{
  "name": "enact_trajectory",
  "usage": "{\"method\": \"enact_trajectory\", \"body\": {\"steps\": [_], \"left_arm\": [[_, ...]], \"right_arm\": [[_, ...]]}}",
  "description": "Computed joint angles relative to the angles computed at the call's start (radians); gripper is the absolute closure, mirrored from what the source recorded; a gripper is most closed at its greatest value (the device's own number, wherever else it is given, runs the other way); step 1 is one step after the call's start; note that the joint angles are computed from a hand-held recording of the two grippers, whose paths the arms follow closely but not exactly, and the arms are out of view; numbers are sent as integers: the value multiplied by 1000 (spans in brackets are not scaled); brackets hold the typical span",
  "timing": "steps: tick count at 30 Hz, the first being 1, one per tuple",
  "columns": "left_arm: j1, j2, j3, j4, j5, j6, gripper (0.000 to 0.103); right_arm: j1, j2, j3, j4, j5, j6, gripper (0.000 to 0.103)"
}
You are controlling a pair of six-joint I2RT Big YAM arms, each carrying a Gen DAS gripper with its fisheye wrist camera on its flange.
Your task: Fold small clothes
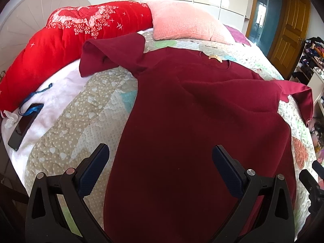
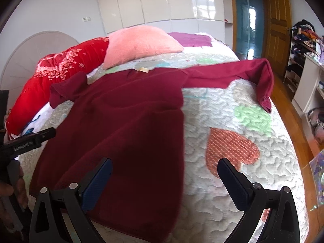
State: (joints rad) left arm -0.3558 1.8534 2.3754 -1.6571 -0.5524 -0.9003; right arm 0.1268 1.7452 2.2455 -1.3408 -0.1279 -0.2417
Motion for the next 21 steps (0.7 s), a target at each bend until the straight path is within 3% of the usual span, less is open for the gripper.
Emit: {"method": "enact_trajectory", "body": {"steps": [5,9,11,12,13,16,21], "left_arm": [[3,-5,-17,-2,8,-5,1],[5,-12,-31,1,18,-10,1],[4,-17,-39,4,18,-9,1],[3,-19,-42,5,15,-8,1],[3,-20,-44,4,12,-9,1],[5,-27,-54,8,17,-18,1],[6,-45,-78,10,20,-35,1]], "right_arm": [[-25,12,-12,-13,19,1,2],[-41,49,5,-77,-71,-8,28],[-35,40,-41,-49,-72,-29,32],[-34,19,-82,-3,-77,-39,42],[-35,14,-91,8,-90,-41,60],[-43,17,-68,-13,-131,-43,95],[-55,-24,-79,-30,-189,-61,95]]}}
